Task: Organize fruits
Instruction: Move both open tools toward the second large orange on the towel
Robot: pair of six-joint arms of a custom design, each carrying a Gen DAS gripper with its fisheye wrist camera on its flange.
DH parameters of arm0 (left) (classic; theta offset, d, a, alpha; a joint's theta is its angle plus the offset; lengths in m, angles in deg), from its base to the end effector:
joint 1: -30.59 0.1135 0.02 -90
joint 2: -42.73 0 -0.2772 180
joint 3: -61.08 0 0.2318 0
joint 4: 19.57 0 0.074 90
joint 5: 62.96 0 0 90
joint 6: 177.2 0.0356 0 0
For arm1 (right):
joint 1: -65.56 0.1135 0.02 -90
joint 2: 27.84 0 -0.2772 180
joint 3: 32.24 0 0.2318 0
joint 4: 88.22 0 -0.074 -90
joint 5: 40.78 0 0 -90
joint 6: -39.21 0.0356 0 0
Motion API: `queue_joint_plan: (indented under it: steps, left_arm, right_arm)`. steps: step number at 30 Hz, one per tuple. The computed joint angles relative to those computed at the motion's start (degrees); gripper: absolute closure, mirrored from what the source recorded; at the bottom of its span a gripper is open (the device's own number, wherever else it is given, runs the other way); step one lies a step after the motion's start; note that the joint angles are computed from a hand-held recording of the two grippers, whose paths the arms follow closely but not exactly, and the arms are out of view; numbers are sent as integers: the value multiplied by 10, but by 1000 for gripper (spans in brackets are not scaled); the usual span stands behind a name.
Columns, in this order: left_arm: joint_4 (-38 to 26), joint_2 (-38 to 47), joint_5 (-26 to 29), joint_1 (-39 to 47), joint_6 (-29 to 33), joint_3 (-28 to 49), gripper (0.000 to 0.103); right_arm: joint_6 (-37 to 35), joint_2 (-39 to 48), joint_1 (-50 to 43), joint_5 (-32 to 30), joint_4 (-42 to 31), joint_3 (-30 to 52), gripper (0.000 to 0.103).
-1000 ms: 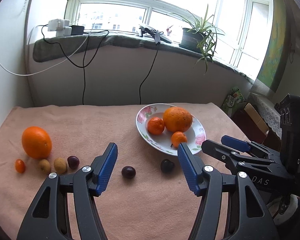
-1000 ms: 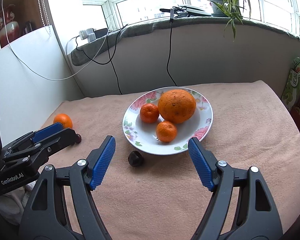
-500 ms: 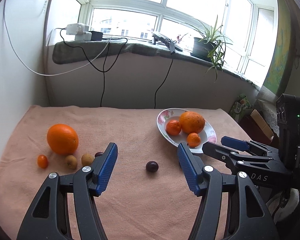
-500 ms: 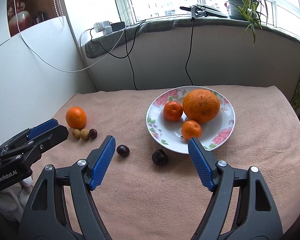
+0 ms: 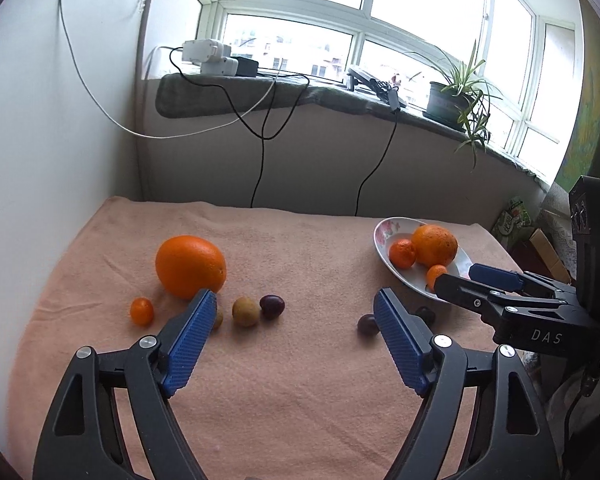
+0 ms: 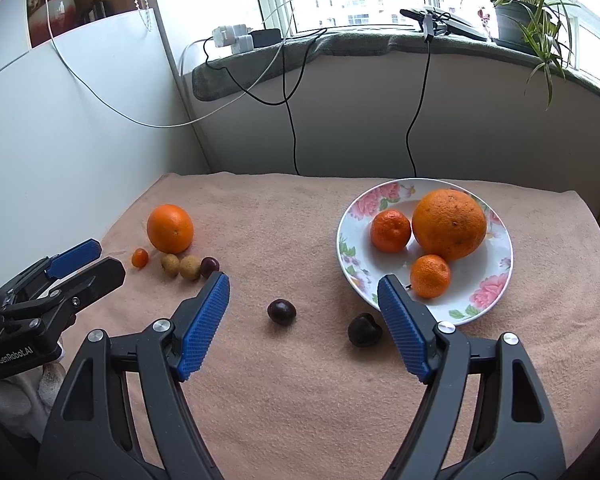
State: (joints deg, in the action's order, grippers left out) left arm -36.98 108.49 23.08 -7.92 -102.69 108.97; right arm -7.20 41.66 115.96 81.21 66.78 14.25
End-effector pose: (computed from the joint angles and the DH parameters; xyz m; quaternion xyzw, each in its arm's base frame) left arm 0.1707 -0.1327 0.2319 0.1616 0.8729 -0.1812 0.4232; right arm 0.1458 0.1467 0.2051 0.0452 0.9017 0.0764 0.4230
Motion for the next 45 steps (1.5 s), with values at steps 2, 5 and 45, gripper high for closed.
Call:
queue_joint_plan:
  steps: [2,5,45]
  left_arm:
    - [-8,3,-2,12,3,1,19]
    - [-13,7,2,35,9,-2,19]
    - [60,179,194,228,29,38,19]
  right_arm:
    - [-8,7,-4,-8,12,3,10]
    - [-19,24,-7,-14,18,17,8]
    - [-119,330,-140,-285,135,236,5]
